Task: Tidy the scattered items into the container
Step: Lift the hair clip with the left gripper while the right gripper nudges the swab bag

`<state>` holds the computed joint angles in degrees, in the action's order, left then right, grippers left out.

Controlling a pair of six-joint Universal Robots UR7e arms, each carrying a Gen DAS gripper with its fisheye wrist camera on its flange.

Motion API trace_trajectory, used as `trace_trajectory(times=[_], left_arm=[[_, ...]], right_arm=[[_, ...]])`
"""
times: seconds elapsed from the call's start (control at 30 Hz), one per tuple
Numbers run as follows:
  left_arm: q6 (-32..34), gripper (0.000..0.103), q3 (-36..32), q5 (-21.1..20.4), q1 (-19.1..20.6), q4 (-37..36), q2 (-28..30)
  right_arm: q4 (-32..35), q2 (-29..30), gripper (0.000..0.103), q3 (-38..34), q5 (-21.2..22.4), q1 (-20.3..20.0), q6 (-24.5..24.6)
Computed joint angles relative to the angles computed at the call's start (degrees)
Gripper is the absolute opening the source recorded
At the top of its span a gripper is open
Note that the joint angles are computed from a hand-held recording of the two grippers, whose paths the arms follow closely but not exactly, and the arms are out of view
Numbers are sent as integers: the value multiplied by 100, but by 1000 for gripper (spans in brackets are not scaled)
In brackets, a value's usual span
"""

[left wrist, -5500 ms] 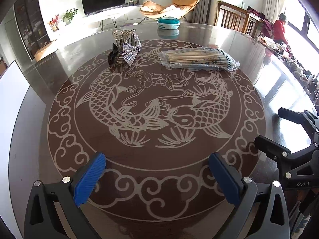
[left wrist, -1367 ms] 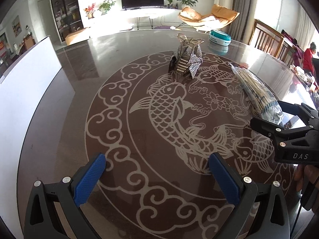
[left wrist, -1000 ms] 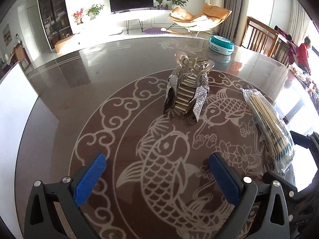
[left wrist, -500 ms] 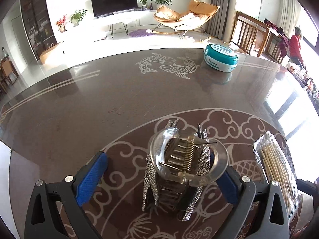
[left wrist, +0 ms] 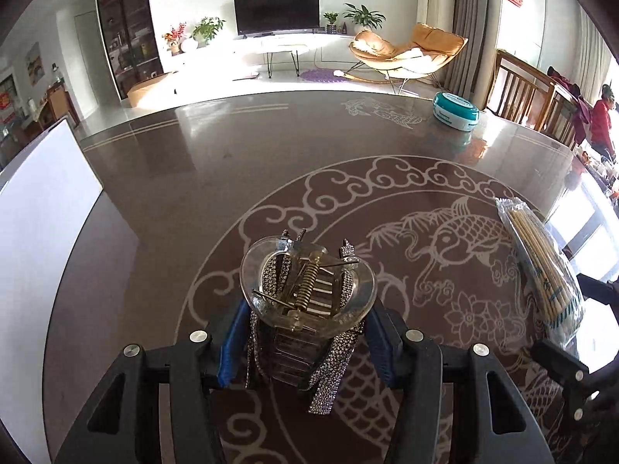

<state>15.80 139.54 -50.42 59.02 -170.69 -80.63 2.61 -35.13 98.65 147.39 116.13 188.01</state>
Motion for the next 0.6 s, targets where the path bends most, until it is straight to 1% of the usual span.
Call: trace_trajectory(times=[0.07,0.13,0.3,0.43,0.6], left_arm=[[-154,55,113,160,-21,293,-301],[-486,55,183,224,10,686,-641],[-1093,54,490,457,-23,1081,-1282],[-1277,54,600,515,-78,1391,-1584],[-1331,54,654,532,-108,1487,-1699]], right_arm=[[2,-4,103,2,7,-3,25],[-1,-7,103,2,5,-9,21],[-1,-7,103,2,5,-9,21],[-3,-6,103,2,5,-9,22],[-5,-6,103,2,5,-9,23]])
